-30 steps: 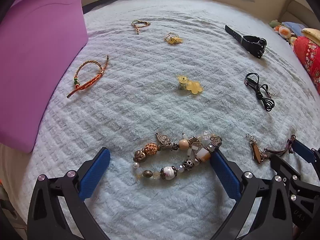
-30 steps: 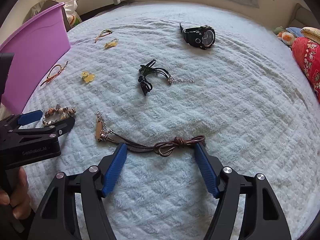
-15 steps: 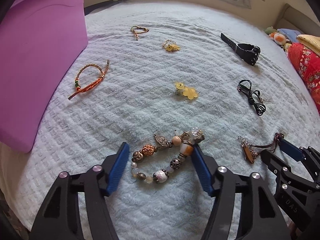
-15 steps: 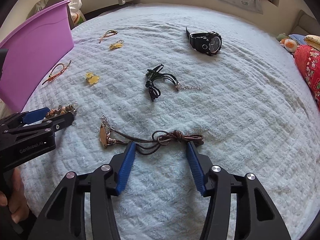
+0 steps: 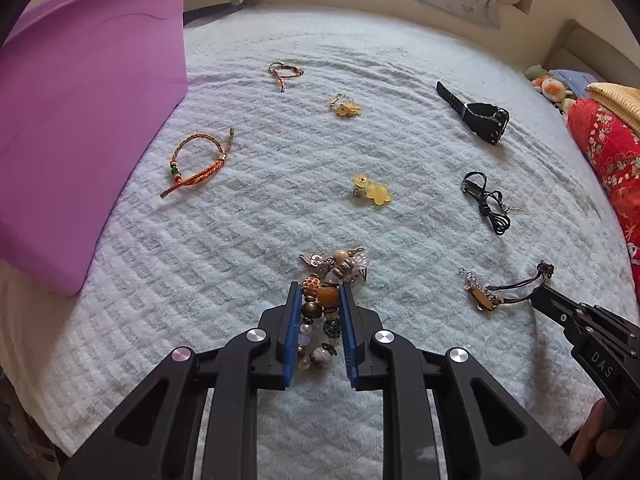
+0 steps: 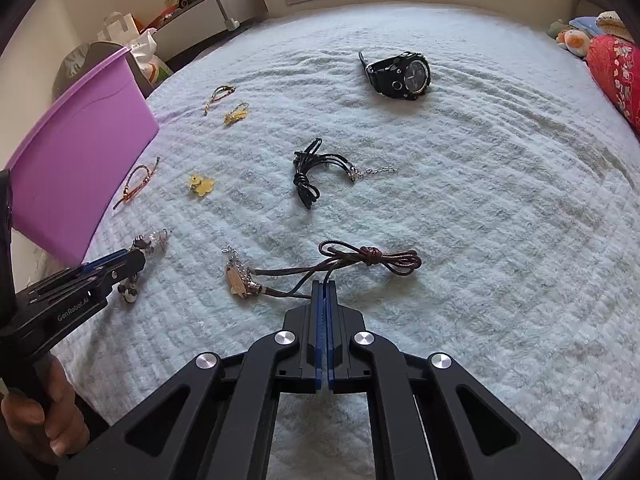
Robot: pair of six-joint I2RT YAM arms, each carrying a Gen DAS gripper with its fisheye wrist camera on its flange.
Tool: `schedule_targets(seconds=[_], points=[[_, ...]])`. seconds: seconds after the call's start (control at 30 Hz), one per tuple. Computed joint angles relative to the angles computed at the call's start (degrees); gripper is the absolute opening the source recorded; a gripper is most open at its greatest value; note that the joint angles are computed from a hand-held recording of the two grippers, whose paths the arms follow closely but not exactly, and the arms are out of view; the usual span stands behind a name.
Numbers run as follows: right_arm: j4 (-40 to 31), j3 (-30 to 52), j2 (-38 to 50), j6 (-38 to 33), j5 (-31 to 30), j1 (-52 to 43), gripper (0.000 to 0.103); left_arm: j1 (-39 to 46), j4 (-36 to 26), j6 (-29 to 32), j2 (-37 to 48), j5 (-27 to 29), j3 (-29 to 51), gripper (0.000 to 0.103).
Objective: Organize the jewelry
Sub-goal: 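Grasp the beaded bracelet with the left tool while the right tool grasps the leather-cord necklace, then lift the beaded bracelet and leather necklace and carry them over the pink tub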
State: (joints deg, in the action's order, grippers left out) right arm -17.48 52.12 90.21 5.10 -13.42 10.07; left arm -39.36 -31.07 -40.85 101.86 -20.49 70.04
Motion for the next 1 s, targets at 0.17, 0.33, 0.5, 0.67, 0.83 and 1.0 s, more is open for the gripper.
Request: schedule_targets(seconds=[0.17, 0.33, 0.5, 0.67, 0.83, 1.0], points=[[-1.17, -0.79, -3.59, 0.53, -2.06, -1.19, 0.002, -0.75, -1.09, 0.50, -2.58, -0.62, -0.18, 0.011], [-2.95, -0.81, -7.16, 0.72, -2.65, -1.61, 0.002, -1.26, -1.19, 0.62, -5.04, -1.64, -1.04, 0.011], [-4.69, 0.08, -9.70, 0.79, -2.18, -0.70, 0.002, -0.96, -1.14, 0.52, -8.53, -1.95, -2.64, 0.011], [-6.43, 1.45, -11.73, 1.45, -2.28, 0.25, 0.002, -0.96, -2.33, 1.07, -12.17, -2.97, -3.22, 0.011], [-8.22, 3.98, -12.88, 2.32, -2.51, 1.32, 0.002, -0.75, -3.82, 1.62, -15.67, -3.17, -3.46, 0.011], [-9.89, 7.00, -13.65, 3.45, -2.11, 3.12, 0.002, -1.00, -6.09, 3.02, -18.46, -3.49, -2.15, 0.011]])
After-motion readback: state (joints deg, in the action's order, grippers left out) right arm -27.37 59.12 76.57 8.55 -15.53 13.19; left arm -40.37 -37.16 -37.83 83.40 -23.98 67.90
